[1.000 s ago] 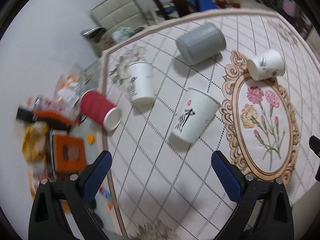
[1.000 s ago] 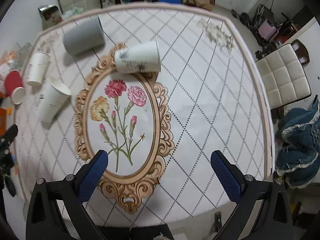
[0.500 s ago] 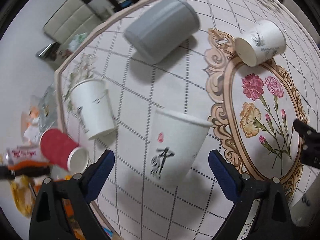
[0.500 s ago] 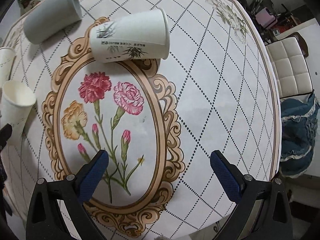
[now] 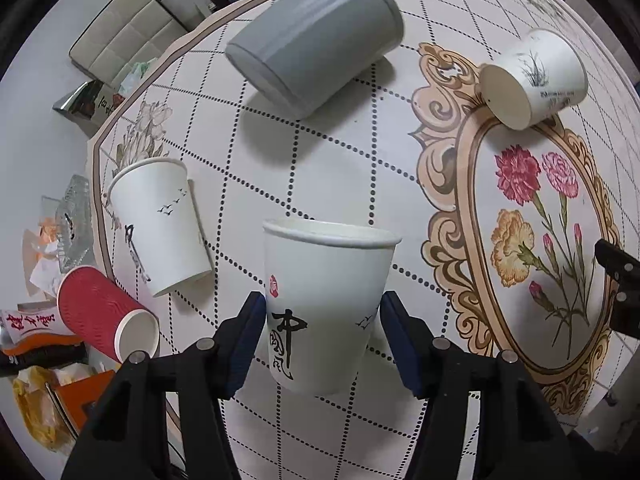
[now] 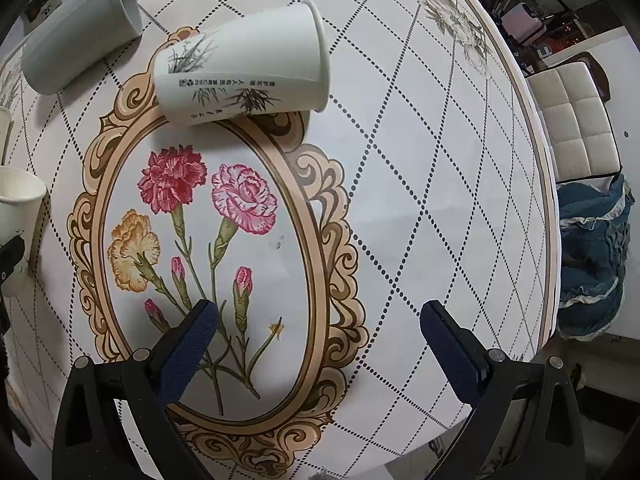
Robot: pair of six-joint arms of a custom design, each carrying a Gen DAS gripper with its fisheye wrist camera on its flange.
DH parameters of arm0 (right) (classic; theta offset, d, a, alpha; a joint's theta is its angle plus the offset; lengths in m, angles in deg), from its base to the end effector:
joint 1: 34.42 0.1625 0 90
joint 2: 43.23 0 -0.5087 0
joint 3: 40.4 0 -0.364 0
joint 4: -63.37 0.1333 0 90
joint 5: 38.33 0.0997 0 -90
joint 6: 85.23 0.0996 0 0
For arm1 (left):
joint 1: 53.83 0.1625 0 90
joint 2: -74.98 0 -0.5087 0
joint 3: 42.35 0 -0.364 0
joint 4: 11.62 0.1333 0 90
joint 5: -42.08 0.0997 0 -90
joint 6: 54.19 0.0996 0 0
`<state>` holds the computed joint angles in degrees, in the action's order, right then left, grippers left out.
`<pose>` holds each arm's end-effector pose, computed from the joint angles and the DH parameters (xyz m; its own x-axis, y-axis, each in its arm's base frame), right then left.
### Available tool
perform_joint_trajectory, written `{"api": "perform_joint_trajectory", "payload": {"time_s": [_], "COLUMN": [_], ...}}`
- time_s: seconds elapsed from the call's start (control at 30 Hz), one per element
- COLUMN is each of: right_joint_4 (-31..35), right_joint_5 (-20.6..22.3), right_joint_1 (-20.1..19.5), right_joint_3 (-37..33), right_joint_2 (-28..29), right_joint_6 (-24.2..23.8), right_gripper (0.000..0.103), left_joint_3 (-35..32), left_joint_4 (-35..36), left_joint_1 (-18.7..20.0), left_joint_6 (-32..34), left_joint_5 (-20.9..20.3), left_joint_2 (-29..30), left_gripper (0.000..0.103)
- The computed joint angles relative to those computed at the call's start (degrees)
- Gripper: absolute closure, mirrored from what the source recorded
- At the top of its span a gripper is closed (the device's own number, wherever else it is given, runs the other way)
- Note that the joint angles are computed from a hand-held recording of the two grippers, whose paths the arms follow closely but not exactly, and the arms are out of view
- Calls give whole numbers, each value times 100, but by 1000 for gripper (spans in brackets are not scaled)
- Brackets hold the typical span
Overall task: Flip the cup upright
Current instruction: 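Grasp the lying white calligraphy cup with the left tool and turn it upright, then lift the upright cup with the left tool toward the right tool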
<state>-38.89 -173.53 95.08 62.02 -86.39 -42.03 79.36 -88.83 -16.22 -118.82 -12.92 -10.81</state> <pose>0.4133 -0.4029 0.0768 -0.4527 -0.2584 0.8534 -0.1700 0.9645 0.2019 -0.1504 -0.3563 0.3275 -0.5402 0.0269 -0.8411 0.0808 0.9965 -0.0200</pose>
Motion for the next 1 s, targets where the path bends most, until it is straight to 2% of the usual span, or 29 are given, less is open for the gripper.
{"api": "perform_joint_trajectory", "payload": {"time_s": [0.23,0.43,0.73,0.83,1.0], "right_joint_4": [-25,-94,-374,-455,-533], "right_joint_5": [-30,57,524,528,515], "right_joint_1": [124,241,191,201,89], "right_joint_3": [-84,-105,250,410,698], "right_joint_2": [-11,-83,-518,-704,-1024], "right_joint_6": [-40,-150,-398,-555,-713], "right_gripper": [1,1,1,1,1], "left_joint_3": [-104,-259,-376,-246,66], "left_joint_4": [153,478,678,335,-375], "left_joint_1": [-72,-370,-1047,-1245,-1442], "left_joint_6": [-345,-986,-2598,-3194,-3766], "left_joint_5": [42,-112,-955,-1284,-1649], "left_joint_2": [-190,-336,-450,-503,-442], "left_gripper": [47,47,47,47,47]}}
